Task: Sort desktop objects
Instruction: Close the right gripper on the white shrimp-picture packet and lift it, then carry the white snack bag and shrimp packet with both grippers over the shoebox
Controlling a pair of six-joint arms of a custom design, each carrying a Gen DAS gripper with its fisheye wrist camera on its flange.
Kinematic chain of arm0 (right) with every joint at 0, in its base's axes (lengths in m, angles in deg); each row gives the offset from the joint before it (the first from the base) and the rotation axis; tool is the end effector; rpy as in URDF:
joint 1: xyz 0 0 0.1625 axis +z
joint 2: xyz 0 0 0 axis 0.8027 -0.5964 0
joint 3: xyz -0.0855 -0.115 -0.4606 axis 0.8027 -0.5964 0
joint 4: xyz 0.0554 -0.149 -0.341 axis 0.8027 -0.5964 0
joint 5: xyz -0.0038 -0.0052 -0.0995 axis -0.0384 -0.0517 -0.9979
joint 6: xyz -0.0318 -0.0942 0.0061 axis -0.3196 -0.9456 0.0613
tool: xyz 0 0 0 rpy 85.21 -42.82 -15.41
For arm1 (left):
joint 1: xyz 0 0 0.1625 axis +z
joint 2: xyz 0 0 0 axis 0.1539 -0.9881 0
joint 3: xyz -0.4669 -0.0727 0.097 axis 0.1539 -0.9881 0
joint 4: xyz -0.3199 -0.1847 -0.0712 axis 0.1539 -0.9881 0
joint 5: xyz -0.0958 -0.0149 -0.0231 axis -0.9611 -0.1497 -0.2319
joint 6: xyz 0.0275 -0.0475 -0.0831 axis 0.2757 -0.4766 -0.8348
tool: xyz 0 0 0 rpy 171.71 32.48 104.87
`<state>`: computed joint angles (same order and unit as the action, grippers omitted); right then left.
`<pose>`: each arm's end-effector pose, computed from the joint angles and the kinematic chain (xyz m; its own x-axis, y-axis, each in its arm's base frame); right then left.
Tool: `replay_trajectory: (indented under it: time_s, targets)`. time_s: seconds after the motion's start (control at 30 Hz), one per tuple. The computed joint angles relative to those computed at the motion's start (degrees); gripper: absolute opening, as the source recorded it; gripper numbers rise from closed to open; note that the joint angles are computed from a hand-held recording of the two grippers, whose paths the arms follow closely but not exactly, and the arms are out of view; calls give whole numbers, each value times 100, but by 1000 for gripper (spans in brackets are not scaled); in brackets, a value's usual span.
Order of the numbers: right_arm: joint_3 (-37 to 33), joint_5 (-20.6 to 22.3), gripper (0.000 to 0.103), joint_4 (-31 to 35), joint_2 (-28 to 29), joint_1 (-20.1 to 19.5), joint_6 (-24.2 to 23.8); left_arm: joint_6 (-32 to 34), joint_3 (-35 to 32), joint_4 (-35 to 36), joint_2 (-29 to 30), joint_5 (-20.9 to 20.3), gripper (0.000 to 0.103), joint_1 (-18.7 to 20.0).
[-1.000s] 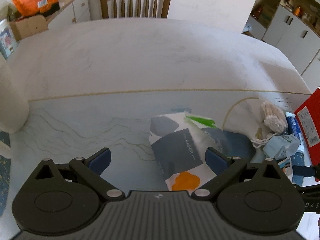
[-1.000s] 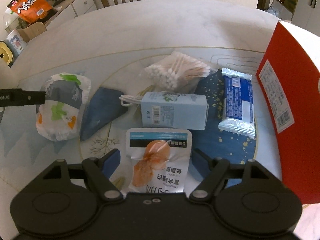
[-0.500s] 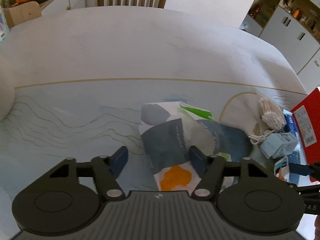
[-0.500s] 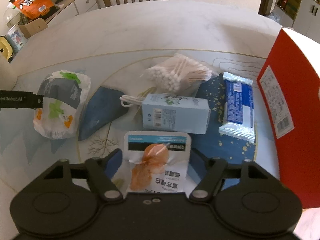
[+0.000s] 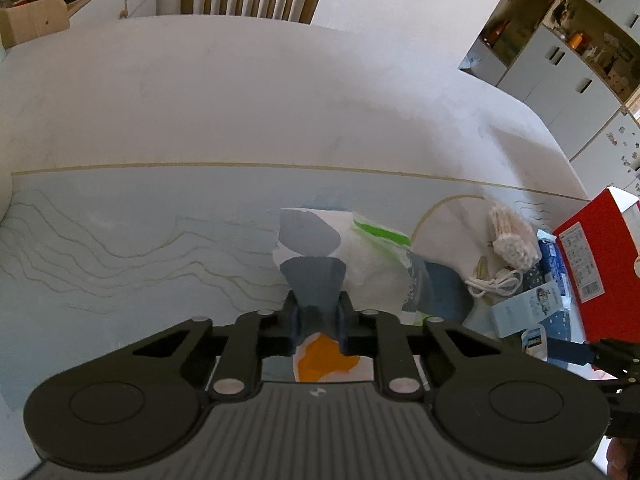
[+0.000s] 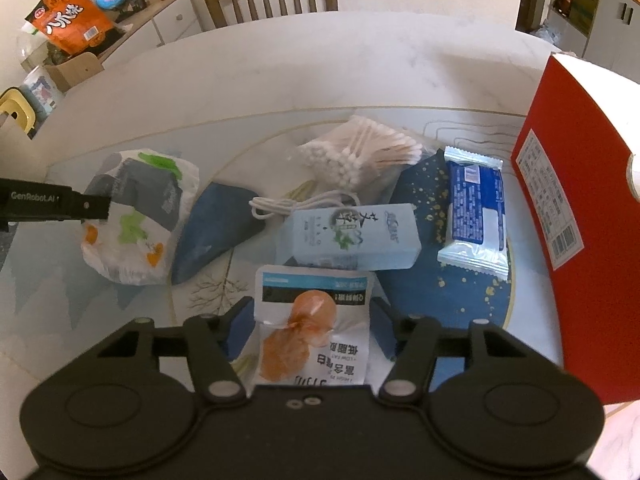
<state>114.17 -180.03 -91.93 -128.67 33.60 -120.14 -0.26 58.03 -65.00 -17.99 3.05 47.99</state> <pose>0.0728 -0.5701 0.1991 -0.2750 -0.8727 0.4035 -0.9050 0.3767 0.1978 -0.2529 -0.7325 0.0636 -0.8532 0.1754 -0.4912 0.3608 0.8785 -0.3131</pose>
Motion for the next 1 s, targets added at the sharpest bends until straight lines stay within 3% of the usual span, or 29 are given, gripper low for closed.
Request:
replay_trajectory:
  time_s: [0.2, 1.0]
  targets:
    - [37, 101, 49, 175, -156, -6, -58, 25, 126, -124, -66, -69, 14, -67]
    - [-46, 477, 48, 1071, -861, -37, 81, 16, 569, -343, -366, -494, 14, -338]
